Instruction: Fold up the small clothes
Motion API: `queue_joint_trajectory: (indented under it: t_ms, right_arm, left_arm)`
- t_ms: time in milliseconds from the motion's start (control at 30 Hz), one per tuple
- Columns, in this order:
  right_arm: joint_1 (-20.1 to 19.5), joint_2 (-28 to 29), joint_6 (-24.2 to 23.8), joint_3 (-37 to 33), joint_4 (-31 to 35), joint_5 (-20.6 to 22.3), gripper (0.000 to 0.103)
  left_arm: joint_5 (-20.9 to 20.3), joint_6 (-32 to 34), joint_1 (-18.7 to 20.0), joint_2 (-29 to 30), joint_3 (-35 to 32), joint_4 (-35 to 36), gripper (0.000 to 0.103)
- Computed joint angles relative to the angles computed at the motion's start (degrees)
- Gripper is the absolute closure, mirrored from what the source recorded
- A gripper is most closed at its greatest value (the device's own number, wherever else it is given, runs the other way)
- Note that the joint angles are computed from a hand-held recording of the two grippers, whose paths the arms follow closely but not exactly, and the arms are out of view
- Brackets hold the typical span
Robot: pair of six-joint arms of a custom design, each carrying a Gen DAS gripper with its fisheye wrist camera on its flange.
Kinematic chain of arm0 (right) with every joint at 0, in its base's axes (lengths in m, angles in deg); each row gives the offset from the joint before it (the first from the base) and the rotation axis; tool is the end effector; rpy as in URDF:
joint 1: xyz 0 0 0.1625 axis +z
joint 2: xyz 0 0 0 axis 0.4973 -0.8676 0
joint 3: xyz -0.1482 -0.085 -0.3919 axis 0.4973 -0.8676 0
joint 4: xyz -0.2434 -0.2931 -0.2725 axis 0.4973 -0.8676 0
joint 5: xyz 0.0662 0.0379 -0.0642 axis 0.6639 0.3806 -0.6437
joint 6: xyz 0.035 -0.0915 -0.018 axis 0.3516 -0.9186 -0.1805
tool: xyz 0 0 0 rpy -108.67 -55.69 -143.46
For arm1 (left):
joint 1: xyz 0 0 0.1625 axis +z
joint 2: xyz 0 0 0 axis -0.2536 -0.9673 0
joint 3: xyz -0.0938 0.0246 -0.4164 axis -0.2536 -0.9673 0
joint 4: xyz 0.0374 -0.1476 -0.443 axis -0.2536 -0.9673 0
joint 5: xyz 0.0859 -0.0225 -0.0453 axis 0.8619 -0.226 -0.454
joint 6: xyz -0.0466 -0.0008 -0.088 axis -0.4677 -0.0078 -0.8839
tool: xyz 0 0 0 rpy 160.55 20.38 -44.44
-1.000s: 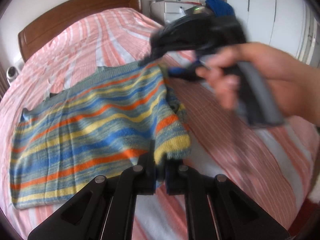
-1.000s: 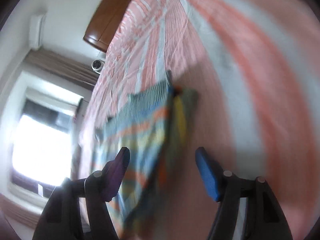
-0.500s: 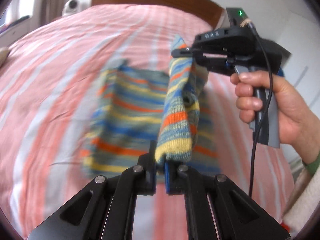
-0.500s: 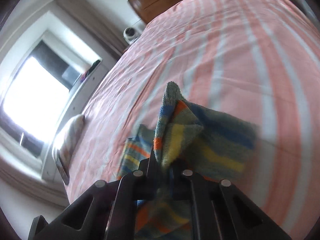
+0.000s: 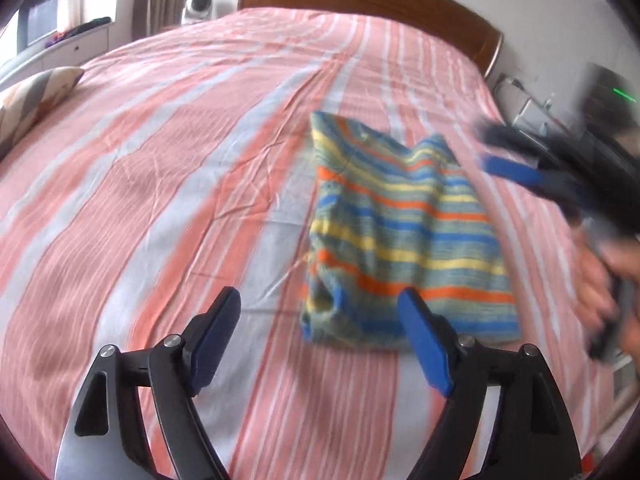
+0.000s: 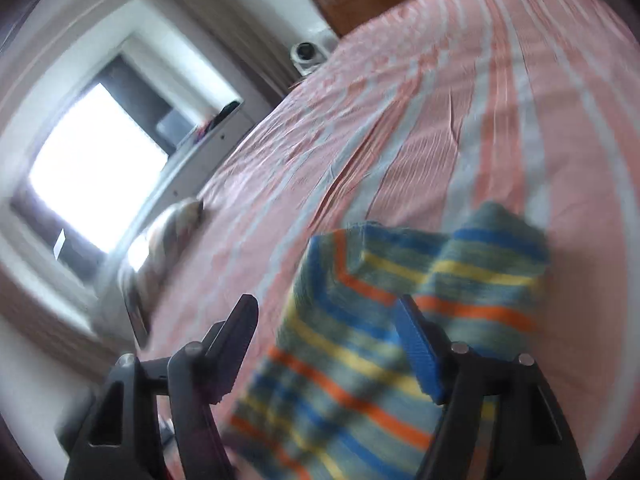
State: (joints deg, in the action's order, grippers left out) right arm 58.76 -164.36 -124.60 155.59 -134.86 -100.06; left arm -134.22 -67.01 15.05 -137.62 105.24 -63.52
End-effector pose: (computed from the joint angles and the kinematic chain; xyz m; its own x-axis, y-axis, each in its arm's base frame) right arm 0.1286 -0.4447 0.2783 -0.6493 -0.7604 0.0107 -0.7581 0.6461 -0.0891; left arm -0.3716 -0.1976 -0.0040 -0.7483 -0.4975 -0.4388 0.0602 0.6078 -0.7918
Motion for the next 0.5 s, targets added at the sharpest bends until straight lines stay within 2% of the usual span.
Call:
queue_joint_trajectory:
  t_ms: [67,133,200,233,267,333,400,467,500]
  right_arm:
    - [-2.32,-5.73,-7.48,1.11,8.63,-0.52,0.033]
    - [-4.53,-8.79,-10.84,3.69,13.03,-2.48,0.035]
    - [-8.16,-11.24,-13.93,8.25,8.36,-10.76,0.038]
    - [-10.68,-13.14,-17.06,11.36,3.23,-12.78,0.049]
    - [-12.21,-16.31,-20.95,13.61,0.5,-12.4,0.052]
    - [-13.4,-21.4,-22.76,15.46,0.04,-11.34,0.05]
    - [-16.14,-27.66,-23.41,15.9,3.98,-8.38,0.044]
    - [-19.36,-33.46,-25.96,16.72,5.92,-6.18,0.03]
    - [-20.9,-35.81,-27.27,17.08,6.42,-5.46,0.028]
  left_arm:
    - [-2.41,0.86,1.87,0.67,-0.49,0.99,0.022]
    - [-4.21,2.89,3.81,0.62,0.56,-0.22,0.023]
    - [-4.59,3.18,3.19,-0.33,1.44,-0.53,0.022]
    - [-4.86,3.25,3.28,-0.6,1.17,0.24,0.022]
    - [-5.37,2.68,2.74,-0.68,0.66,1.47,0.022]
    - [-6.42,0.85,0.87,-0.68,-0.82,5.21,0.017]
    - [-6.59,1.12,0.29,-0.33,-1.8,7.2,0.013]
    - [-7.01,1.58,-0.28,0.89,-3.55,9.21,0.011]
    - [-7.18,1.98,-0.04,1.41,-4.31,10.16,0.011]
